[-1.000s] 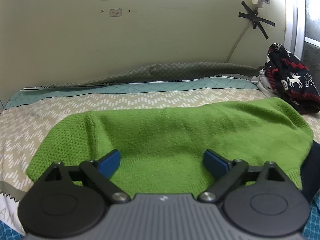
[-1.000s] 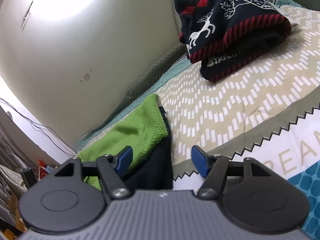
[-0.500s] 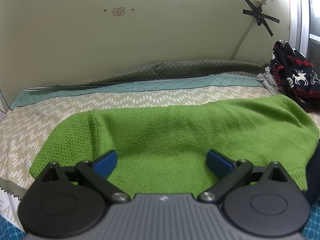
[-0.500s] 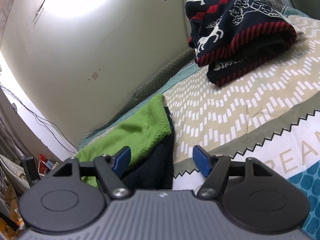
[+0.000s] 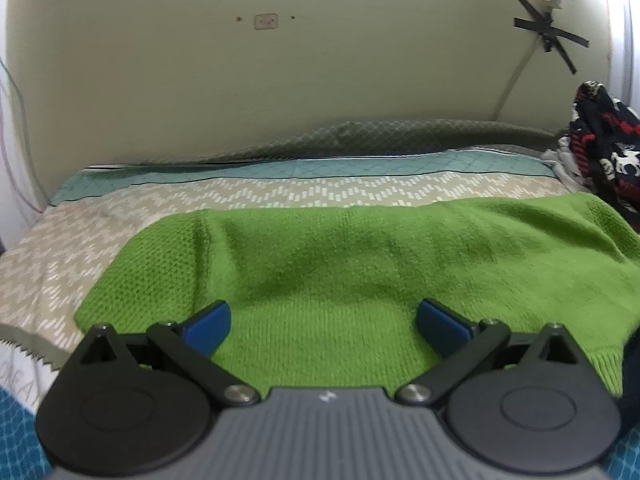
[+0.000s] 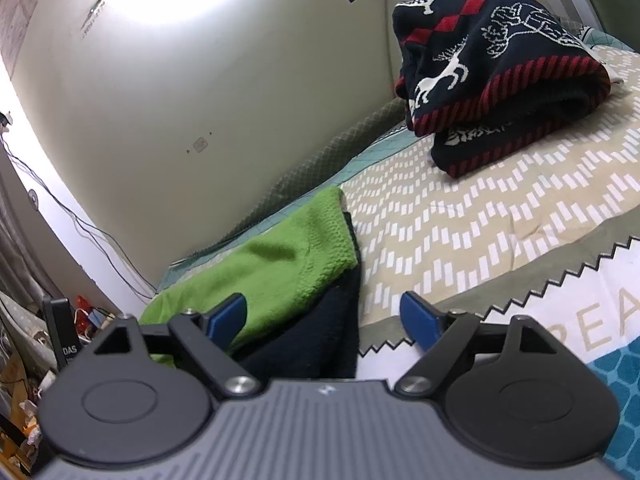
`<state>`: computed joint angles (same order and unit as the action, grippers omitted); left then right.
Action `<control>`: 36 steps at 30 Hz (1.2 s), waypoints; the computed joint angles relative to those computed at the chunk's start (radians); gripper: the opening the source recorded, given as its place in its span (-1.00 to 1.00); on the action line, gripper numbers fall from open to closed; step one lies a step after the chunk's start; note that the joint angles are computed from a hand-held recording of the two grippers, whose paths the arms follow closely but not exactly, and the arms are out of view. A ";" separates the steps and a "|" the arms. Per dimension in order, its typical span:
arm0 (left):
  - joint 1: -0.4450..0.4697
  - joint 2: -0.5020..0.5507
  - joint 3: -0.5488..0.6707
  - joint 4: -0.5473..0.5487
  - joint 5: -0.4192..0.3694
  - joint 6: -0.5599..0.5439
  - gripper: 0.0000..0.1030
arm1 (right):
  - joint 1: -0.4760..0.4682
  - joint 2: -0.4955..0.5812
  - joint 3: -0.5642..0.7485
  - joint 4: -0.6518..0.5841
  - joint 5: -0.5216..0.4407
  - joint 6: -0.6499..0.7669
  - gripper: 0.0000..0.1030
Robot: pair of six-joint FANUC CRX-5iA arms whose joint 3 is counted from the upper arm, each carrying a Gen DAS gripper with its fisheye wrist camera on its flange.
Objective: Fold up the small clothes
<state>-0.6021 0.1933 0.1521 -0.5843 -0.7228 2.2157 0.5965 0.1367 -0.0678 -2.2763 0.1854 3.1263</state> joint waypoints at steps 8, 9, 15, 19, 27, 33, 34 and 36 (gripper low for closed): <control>-0.074 0.029 0.062 -0.126 -0.125 0.140 1.00 | -0.002 -0.001 -0.005 0.009 -0.018 0.004 0.58; -0.080 0.030 0.064 -0.135 -0.133 0.148 1.00 | -0.003 -0.001 -0.006 0.008 -0.021 0.006 0.59; -0.087 0.032 0.068 -0.155 -0.144 0.154 1.00 | -0.002 -0.001 -0.006 0.011 -0.022 0.006 0.61; -0.096 0.036 0.076 -0.165 -0.155 0.162 1.00 | -0.002 -0.001 -0.006 0.011 -0.022 0.007 0.61; -0.091 0.030 0.066 -0.154 -0.144 0.165 1.00 | -0.005 -0.002 -0.010 0.005 -0.028 0.014 0.61; -0.074 0.016 0.046 -0.125 -0.115 0.161 1.00 | -0.013 -0.002 -0.014 -0.019 -0.036 0.037 0.61; -0.072 0.015 0.045 -0.120 -0.113 0.162 1.00 | -0.014 -0.001 -0.014 -0.024 -0.036 0.042 0.61; -0.070 0.011 0.040 -0.114 -0.107 0.164 1.00 | -0.021 -0.001 -0.017 -0.052 -0.043 0.070 0.61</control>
